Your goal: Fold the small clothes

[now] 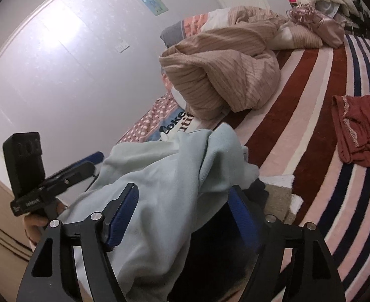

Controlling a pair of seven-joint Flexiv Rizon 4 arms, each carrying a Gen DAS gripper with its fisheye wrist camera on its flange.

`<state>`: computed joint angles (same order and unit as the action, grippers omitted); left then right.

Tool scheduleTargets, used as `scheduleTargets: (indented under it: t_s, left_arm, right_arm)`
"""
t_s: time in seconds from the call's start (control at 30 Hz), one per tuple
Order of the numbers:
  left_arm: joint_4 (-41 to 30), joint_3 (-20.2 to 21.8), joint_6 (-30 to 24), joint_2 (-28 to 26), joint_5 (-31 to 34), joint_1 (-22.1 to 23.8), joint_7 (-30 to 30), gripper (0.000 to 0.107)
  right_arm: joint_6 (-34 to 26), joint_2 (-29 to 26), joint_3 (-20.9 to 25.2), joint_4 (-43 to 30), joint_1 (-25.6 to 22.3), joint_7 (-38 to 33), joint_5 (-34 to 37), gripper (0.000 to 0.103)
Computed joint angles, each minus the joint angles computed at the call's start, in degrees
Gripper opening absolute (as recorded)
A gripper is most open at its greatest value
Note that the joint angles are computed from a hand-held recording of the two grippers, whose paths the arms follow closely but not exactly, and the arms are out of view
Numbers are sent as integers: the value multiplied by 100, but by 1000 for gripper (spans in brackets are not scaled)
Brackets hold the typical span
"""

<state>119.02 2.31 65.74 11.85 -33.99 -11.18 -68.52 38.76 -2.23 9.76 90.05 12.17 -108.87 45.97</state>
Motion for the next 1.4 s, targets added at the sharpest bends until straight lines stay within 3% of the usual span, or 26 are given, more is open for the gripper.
scheduleTargets:
  t_s: [0.17,0.27,0.4,0.47,0.57,0.7,0.9,0.97,1.1,1.2,1.4]
  left_arm:
    - [13,-21,77,183,4,-66,-13,69]
    - [32,-105,151,336,324,-48,-227,70]
    - [113,-267,497,543,890,-11,-755,79]
    - [152,-428,583,670,1369,119,-1182,80]
    - [155,-982,591,973,2620,690,-2354,87]
    - [218,-1479,862,1212,3627,929,-3343,92]
    - [26,-3412,1007,1821,5450,2402,-5676,97]
    - [-15,-3966,1153,2016,5767,2797,-6414,102]
    - [-103,-5010,1382,2355,5953,3524,-7500,102]
    - [-227,-5697,1279,2725,5807,4061,-7939,102]
    - [-440,-6619,1189,3087,5419,4752,-7827,102]
  right_arm:
    - [82,251,-31,187,-15,-102,-86,71]
    - [221,492,-72,417,-3,-273,-65,71]
    - [709,931,-122,938,73,-383,-216,71]
    - [892,1188,-176,1225,127,-508,-280,71]
    - [1171,1713,-277,1812,191,-791,-366,71]
    - [1390,2426,-463,2565,245,-980,-470,71]
    - [2034,3457,-503,3728,-75,-902,-1120,74]
    - [2350,3742,-527,4068,-149,-915,-1301,82]
    - [3198,4269,-541,4804,-354,-877,-1569,86]
    - [3836,4542,-709,5258,-308,-978,-1635,98]
    - [4738,4778,-1012,5779,-186,-1161,-2048,103]
